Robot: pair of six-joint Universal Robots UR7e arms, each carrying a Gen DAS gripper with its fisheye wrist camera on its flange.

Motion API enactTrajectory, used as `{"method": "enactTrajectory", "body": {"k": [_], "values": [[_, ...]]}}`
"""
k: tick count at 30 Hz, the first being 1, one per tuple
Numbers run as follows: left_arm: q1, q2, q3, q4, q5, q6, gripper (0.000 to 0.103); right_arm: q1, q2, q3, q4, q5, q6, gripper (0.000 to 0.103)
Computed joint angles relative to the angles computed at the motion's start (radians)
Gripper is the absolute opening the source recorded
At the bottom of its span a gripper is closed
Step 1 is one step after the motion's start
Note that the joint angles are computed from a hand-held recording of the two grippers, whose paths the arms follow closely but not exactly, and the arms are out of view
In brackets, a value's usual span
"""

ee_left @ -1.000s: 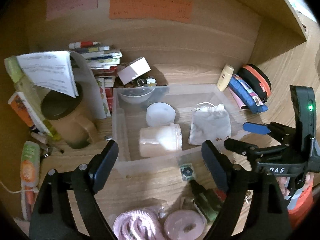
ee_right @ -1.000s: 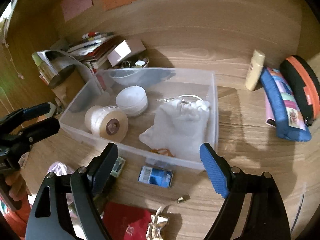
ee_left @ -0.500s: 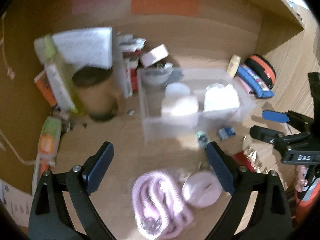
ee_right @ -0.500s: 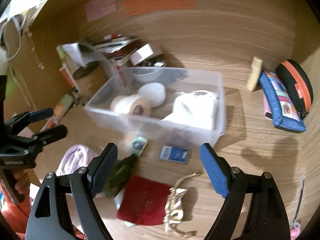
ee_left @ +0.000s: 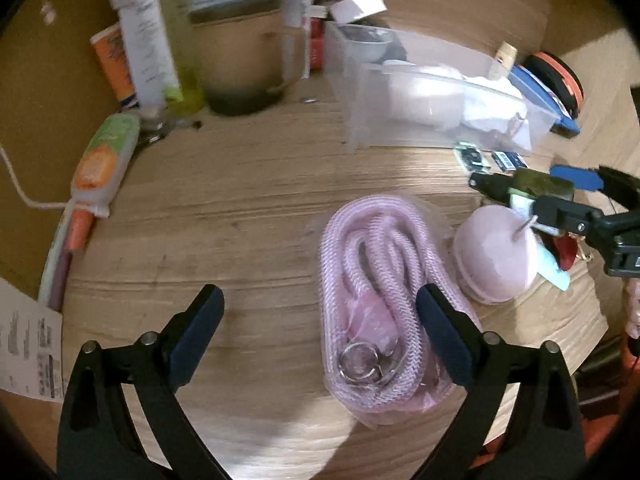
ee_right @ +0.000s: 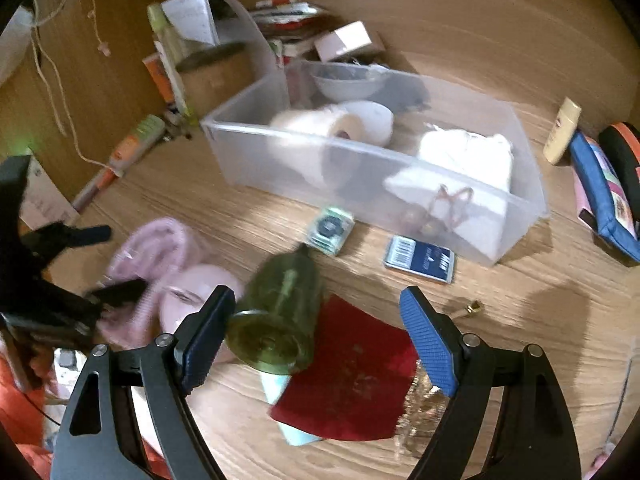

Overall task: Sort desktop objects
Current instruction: 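Grasp the green glass bottle with the right tool while the left tool grasps the bagged pink rope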

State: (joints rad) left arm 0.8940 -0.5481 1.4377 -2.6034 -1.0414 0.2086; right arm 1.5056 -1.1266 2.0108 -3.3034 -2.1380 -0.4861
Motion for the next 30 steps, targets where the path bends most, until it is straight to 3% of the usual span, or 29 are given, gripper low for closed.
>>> {"method": "enactTrajectory", "body": {"k": [7,18,24,30], "values": [[0.018,0.005,-0.03,0.017,0.008,-0.014,0.099,-0.021,-0.02,0.008,-0.023,-0.04,0.003,0.082],[0.0,0.012,-0.033,0.039,-0.006,-0.004,0.099,-0.005,0.036,-0.053,-0.025,-0.066,-0.136,0.078],[-0.003,0.0,-0.023,0.017,-0.036,0.0,0.099,-0.015,0.047,-0.089,0.005,-0.075,-0.111,0.08],[-0.008,0.026,-0.051,0.051,-0.036,0.015,0.099,-0.039,0.033,-0.125,0.133,-0.018,0.002,0.08]]}}
